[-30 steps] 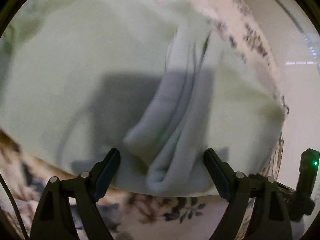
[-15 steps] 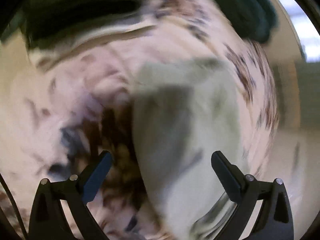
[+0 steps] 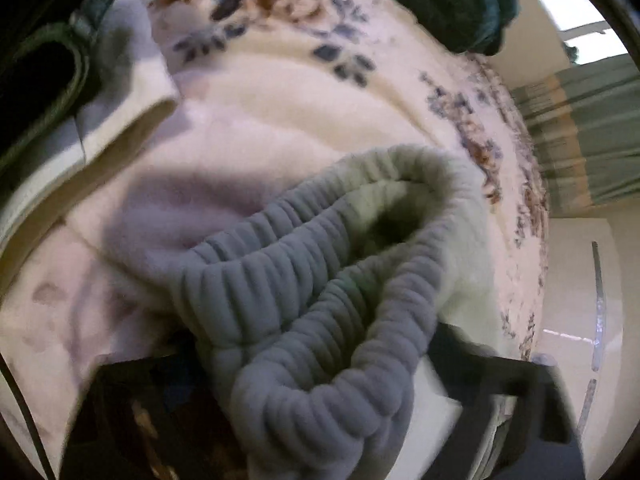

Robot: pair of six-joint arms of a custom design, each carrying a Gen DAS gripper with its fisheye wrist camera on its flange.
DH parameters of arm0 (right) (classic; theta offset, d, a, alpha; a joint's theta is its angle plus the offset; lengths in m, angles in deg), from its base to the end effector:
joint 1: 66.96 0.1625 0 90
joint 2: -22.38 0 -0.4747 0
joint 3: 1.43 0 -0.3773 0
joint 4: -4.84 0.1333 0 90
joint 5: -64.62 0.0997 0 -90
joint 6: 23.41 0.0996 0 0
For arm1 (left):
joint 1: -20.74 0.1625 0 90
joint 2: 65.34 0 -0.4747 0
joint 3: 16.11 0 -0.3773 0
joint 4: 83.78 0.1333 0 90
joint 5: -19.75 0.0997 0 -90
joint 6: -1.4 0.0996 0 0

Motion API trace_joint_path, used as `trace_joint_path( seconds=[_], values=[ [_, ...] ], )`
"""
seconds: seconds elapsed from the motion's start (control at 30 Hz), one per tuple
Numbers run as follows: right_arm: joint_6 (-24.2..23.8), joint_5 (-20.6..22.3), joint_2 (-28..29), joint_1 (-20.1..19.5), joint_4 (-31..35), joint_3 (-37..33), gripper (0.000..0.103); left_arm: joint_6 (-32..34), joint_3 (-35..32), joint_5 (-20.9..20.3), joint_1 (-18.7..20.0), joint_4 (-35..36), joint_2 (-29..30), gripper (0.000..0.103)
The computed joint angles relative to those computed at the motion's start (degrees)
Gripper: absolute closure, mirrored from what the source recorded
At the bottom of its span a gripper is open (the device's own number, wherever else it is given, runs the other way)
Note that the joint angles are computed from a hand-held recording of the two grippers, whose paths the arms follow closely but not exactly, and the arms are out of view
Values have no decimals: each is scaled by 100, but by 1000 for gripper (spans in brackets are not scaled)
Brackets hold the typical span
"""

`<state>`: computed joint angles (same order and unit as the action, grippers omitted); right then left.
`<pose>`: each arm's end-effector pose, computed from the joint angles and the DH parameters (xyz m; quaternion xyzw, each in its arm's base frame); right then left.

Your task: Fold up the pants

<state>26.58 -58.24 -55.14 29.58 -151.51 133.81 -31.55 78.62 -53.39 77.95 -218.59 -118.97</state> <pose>0.1260 -0.4035 0.2392 -0.3738 -0.8806 0.1971 0.2142 -0.2273 -0.6523 0.2080 -0.0061 0.9887 -0.1064 0.1057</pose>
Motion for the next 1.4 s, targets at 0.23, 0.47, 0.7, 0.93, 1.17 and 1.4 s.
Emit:
trace_joint_path(
  seconds=[0.23,0.47,0.7,0.93,1.17,1.4],
  values=[
    [168,-214,-33,-11,-91,134,12,223,232,508,-507,-150,-262,72],
    [396,-497,-444,33,-233,471,12,657,534,-141,-1507,-692,-644,74],
    [718,-509,-1832,-278,-171,1194,12,108,756,-2022,-2440,-1139,-105,75],
    [491,-260,-4195,-1075,647,1956,12,134,1192,-2635,-2904,-621,984,75],
    [-1394,1294,-6257,-2976,1019,2208,12,552,747,-2335,-3030,185,1087,31],
    [-1745,2140,-5689,-2847,151,2157,12,745,750,-1712,-3331,365,549,3]
  ],
)
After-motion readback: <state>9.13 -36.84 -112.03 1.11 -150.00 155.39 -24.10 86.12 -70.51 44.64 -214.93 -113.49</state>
